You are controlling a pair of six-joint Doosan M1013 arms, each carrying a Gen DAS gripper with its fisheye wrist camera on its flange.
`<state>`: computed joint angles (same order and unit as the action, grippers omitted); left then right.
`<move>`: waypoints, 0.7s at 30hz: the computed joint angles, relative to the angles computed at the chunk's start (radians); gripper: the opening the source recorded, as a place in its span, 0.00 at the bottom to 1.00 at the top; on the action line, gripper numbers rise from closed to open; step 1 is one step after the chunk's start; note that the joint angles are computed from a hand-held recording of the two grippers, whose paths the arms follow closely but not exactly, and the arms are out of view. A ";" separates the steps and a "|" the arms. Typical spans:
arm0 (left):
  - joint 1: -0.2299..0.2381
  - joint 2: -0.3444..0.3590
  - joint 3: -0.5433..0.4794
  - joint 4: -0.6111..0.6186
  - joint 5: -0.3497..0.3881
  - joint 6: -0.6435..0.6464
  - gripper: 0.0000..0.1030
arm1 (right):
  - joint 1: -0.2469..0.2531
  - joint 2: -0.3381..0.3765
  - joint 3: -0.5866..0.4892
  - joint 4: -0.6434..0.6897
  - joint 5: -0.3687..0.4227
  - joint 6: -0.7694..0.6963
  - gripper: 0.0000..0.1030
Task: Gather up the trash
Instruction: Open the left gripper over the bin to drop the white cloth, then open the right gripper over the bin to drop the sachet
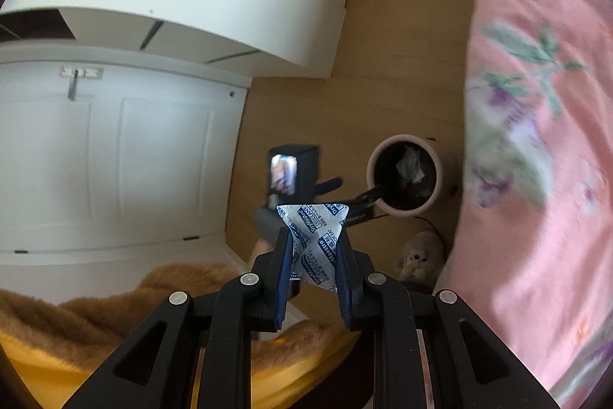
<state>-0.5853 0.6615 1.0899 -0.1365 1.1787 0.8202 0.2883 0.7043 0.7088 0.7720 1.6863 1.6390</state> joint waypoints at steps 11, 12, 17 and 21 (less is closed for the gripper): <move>-0.015 -0.168 0.181 0.179 0.033 -0.248 0.84 | 0.130 0.166 -0.154 -0.228 0.104 -0.057 0.20; -0.014 -0.172 0.185 0.182 0.030 -0.250 0.84 | 0.136 0.168 -0.146 -0.243 0.102 -0.063 0.20; -0.011 -0.190 0.205 0.184 0.000 -0.243 0.84 | 0.149 0.152 -0.073 -0.286 -0.001 -0.086 0.25; -0.008 -0.198 0.219 0.174 -0.019 -0.241 0.84 | 0.163 0.155 -0.054 -0.338 -0.030 -0.109 0.61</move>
